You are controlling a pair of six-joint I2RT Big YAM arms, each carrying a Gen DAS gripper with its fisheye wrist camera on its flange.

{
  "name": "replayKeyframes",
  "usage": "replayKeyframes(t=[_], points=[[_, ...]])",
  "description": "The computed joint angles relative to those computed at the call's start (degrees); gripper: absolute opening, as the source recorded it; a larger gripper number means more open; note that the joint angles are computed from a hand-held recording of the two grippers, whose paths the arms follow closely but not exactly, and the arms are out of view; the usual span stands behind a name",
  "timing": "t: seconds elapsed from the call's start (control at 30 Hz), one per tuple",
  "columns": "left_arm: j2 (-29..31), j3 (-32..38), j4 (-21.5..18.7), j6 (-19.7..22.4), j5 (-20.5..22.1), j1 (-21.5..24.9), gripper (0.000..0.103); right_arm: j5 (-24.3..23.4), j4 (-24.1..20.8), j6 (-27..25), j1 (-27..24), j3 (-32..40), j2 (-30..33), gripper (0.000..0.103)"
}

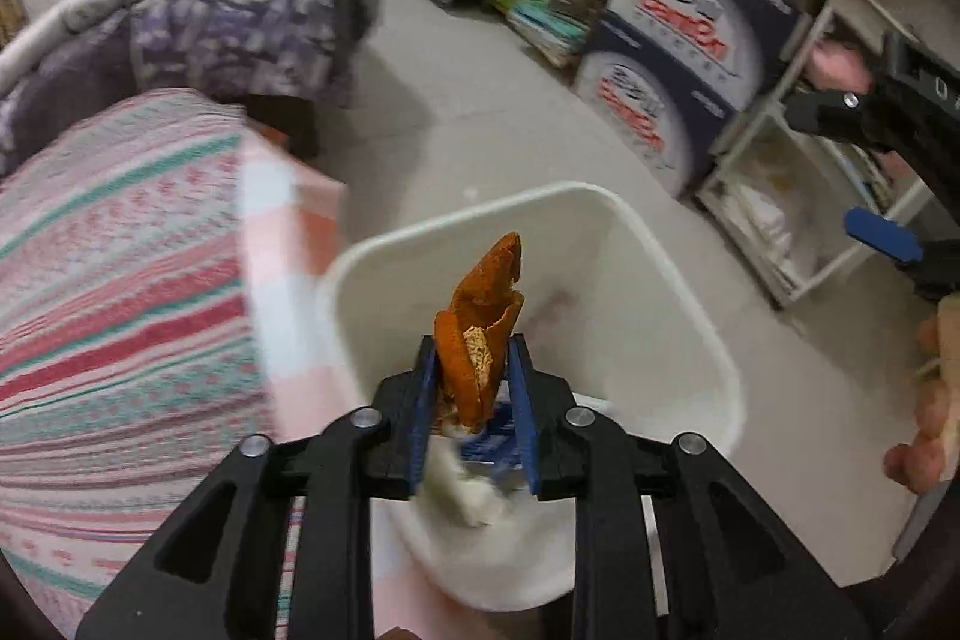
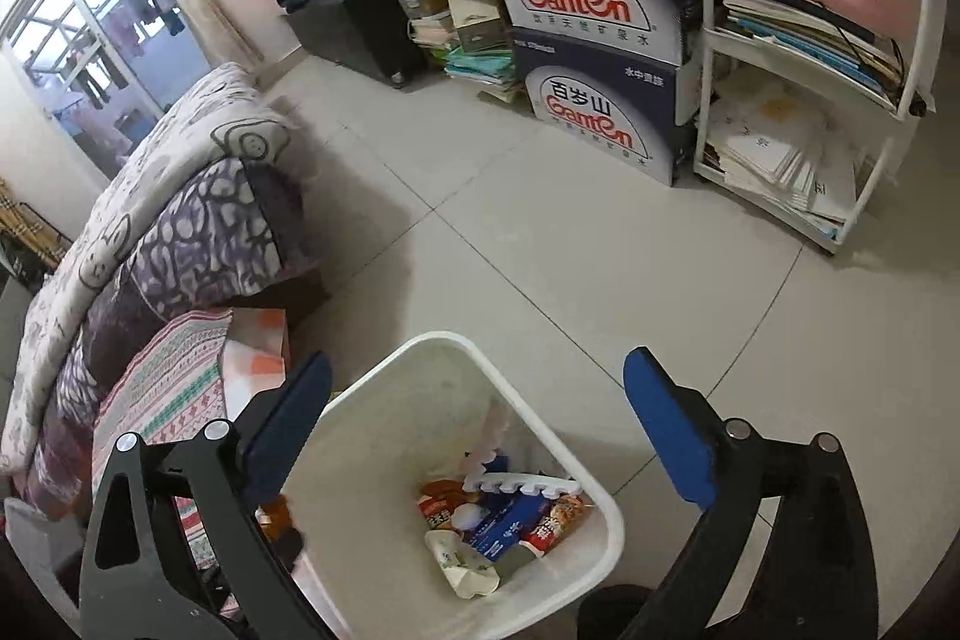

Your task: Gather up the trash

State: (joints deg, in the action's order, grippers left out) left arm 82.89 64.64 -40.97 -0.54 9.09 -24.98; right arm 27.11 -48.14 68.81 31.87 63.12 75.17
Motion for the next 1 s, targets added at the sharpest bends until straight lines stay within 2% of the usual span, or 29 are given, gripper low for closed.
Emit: replayKeyframes(t=[0.03,0.07,0.23,0.3,0.4,0.6,0.77,0.87,1.0], points=[[0.04,-0.18,0.33,0.09,0.43,-0.47,0.043,-0.18,-0.03,-0.02,-0.12,-0.21,-0.29,0.095],[-0.06,-0.45,0.83,-0.03,0.69,-0.89,0.048,-0.23,-0.05,0.02,-0.13,-0.38,-0.57,0.095],[-1.91,-2.01,1.13,-1.12,0.93,-1.06,0.053,1.78,-0.98,-1.02,1.14,0.41,-0.92,0.096],[-3.96,-2.92,1.03,-0.69,-1.24,-0.52,0.055,4.05,-2.53,-2.03,2.42,1.58,-0.45,0.096],[-8.24,-5.36,2.34,-0.69,-5.22,0.7,0.07,8.29,-6.08,-3.17,5.45,4.01,0.7,0.096],[-17.07,-11.23,6.33,-1.23,-14.08,3.31,0.087,14.82,-12.91,-2.73,13.25,7.86,3.47,0.096],[-25.71,-17.03,9.54,-2.05,-20.93,5.29,0.093,16.02,-13.28,1.91,18.95,6.99,4.06,0.096],[-29.42,-19.03,9.89,-3.09,-22.09,6.91,0.094,17.69,-14.37,3.84,22.52,7.74,5.66,0.096],[-34.16,-21.42,9.36,-4.37,-22.65,8.89,0.094,23.34,-17.15,5.71,26.68,9.43,8.16,0.096]])
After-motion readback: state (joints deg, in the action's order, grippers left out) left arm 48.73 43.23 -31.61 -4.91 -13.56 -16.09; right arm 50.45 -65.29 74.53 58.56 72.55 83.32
